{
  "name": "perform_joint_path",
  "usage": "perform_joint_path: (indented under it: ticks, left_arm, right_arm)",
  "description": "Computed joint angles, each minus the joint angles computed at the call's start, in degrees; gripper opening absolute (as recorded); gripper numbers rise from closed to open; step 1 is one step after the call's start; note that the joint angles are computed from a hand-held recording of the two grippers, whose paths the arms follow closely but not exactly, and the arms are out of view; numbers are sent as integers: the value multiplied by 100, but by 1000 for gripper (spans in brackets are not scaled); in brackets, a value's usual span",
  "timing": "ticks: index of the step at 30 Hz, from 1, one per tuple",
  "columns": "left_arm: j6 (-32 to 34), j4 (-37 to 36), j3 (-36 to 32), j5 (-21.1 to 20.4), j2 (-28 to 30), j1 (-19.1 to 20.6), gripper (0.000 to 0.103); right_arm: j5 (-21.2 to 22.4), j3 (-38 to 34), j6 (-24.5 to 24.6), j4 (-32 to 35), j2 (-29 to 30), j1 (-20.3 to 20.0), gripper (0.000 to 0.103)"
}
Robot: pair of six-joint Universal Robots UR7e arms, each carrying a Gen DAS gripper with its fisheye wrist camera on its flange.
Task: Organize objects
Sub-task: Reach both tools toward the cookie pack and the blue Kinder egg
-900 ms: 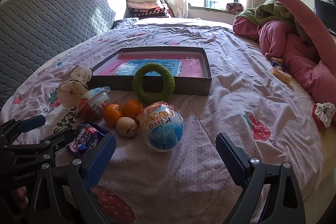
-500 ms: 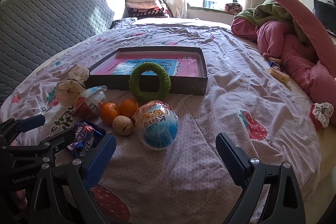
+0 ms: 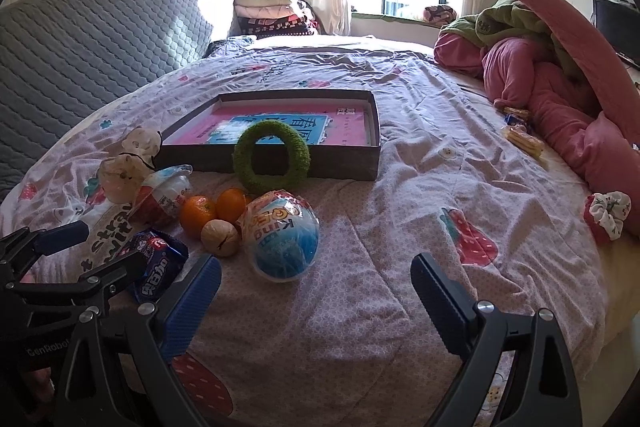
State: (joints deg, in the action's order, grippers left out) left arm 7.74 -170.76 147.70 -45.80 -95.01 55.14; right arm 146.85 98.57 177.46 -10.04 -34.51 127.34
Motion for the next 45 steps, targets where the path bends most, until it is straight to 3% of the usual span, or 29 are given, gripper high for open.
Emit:
perform_joint_path:
  ticks: [18, 32, 45]
  left_arm:
    - [-77, 212, -54, 23, 59, 128, 87]
    - [-161, 461, -165, -235, 31, 332, 87]
    - [-249, 381, -264, -109, 513, 432, 87]
  right_arm:
    - [-140, -34, 75, 126, 24, -60, 96]
    - [-387, -231, 247, 471, 128, -200, 96]
    - [-591, -603, 282, 1117, 252, -464, 94]
